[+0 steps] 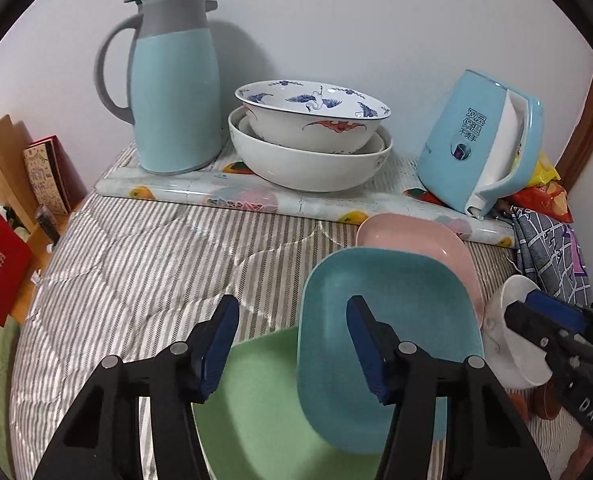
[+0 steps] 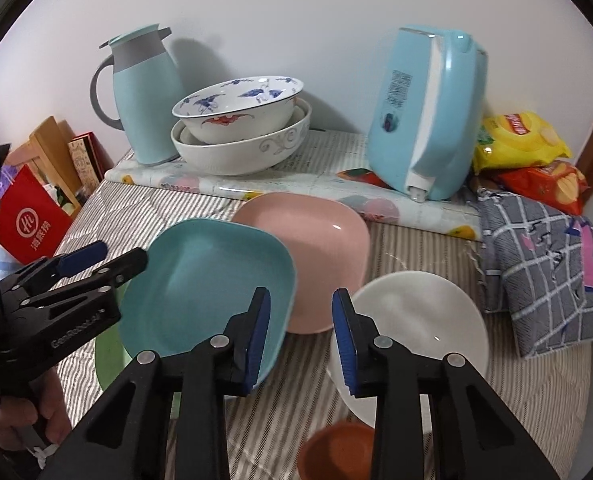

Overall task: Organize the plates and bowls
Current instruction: 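Reach the left tool to the blue square plate and grasp its rim, then lower the blue plate onto the green plate and open the left tool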

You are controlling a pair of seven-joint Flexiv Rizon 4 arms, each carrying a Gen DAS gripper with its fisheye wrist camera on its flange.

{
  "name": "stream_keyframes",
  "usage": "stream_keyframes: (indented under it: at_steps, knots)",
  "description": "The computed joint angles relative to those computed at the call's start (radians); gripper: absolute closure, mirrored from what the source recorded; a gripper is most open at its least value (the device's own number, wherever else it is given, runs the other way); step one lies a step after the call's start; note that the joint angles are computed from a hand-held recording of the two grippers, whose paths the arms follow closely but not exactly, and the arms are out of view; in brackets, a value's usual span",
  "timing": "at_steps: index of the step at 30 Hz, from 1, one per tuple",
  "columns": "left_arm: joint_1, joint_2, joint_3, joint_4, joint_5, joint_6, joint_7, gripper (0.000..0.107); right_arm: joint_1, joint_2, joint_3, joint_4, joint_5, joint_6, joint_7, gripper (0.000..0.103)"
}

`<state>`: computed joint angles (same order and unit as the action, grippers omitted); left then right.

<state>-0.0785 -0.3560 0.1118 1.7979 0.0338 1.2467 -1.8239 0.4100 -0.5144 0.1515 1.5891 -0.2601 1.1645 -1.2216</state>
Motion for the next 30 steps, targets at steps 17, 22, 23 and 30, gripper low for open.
stream_keyframes:
  at_steps: [17, 22, 23, 30]
  knots:
    - [0.084, -0.065, -0.111, 0.012, -0.213, 0.024, 0.192, 0.083, 0.046, -0.092, -0.018, -0.107, -0.041, -0.109, -0.037, 0.083]
    - [0.093, -0.071, -0.13, 0.028, -0.271, 0.033, 0.238, 0.097, 0.058, -0.1, -0.036, -0.107, -0.06, -0.111, -0.024, 0.092]
    - [0.094, -0.07, -0.133, 0.033, -0.281, 0.039, 0.247, 0.097, 0.059, -0.101, -0.041, -0.103, -0.065, -0.103, -0.02, 0.093]
    - [0.076, -0.04, -0.116, 0.063, -0.299, 0.048, 0.252, 0.099, 0.05, -0.098, -0.037, -0.088, -0.061, -0.068, 0.0, 0.099]
